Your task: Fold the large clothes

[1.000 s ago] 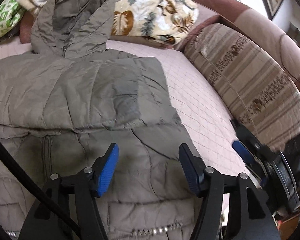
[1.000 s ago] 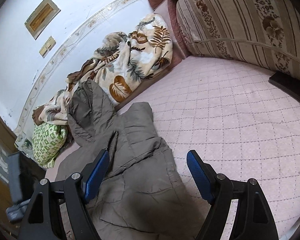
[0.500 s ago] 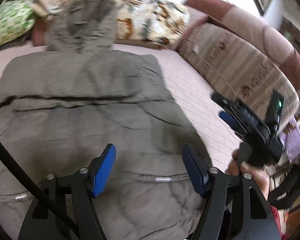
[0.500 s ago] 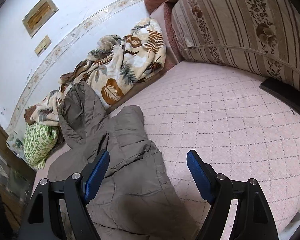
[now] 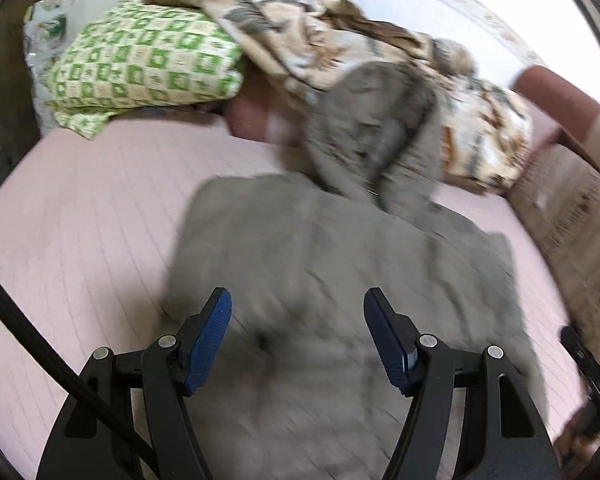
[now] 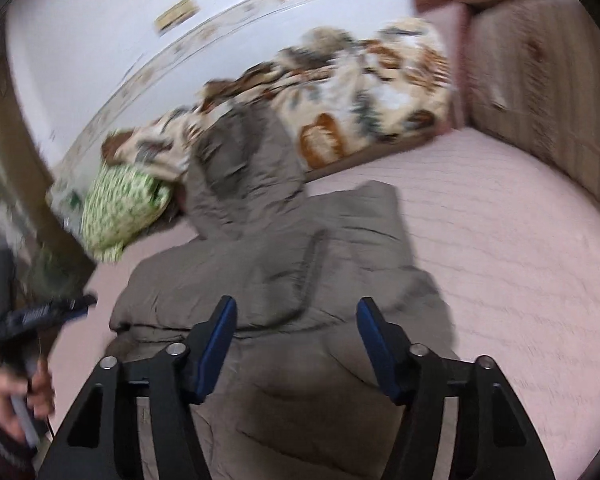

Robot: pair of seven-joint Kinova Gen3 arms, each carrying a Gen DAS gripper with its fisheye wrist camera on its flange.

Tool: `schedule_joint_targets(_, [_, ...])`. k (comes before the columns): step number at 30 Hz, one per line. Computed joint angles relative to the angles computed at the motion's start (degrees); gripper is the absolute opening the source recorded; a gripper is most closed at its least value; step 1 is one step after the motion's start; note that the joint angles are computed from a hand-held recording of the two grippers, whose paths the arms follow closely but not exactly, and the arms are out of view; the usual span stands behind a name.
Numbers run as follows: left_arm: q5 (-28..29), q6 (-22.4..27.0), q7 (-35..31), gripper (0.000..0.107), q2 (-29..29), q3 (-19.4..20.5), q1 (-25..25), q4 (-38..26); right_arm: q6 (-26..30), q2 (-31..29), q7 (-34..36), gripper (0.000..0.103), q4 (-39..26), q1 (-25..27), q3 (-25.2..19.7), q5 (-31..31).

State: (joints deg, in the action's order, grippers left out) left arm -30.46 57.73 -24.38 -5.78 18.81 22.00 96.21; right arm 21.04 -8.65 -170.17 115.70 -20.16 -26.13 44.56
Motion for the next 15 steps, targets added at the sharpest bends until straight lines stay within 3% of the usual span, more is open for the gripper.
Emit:
schedule_joint_targets(4, [-1.07, -1.9, -0.8, 0.068, 2.24, -2.19, -1.26, 0.21, 4.83, 8.15, 3.05, 0.064, -7.98, -3.01, -0.55, 5.03])
schedule_joint_targets(11, [-1.32, -6.22, -1.36, 0.068, 5.05, -4.87, -0.99, 4.19, 7.35, 17.97, 12.11, 0.064, -16.84, -5.46, 4.14, -3.05])
schedule_joint_targets(15, [-0.53, -5.78, -1.58, 0.076, 7.1, -6.02, -0.48, 4.09, 11.52, 20.93, 14.53, 0.064, -19.17, -7.35, 6.7, -6.47])
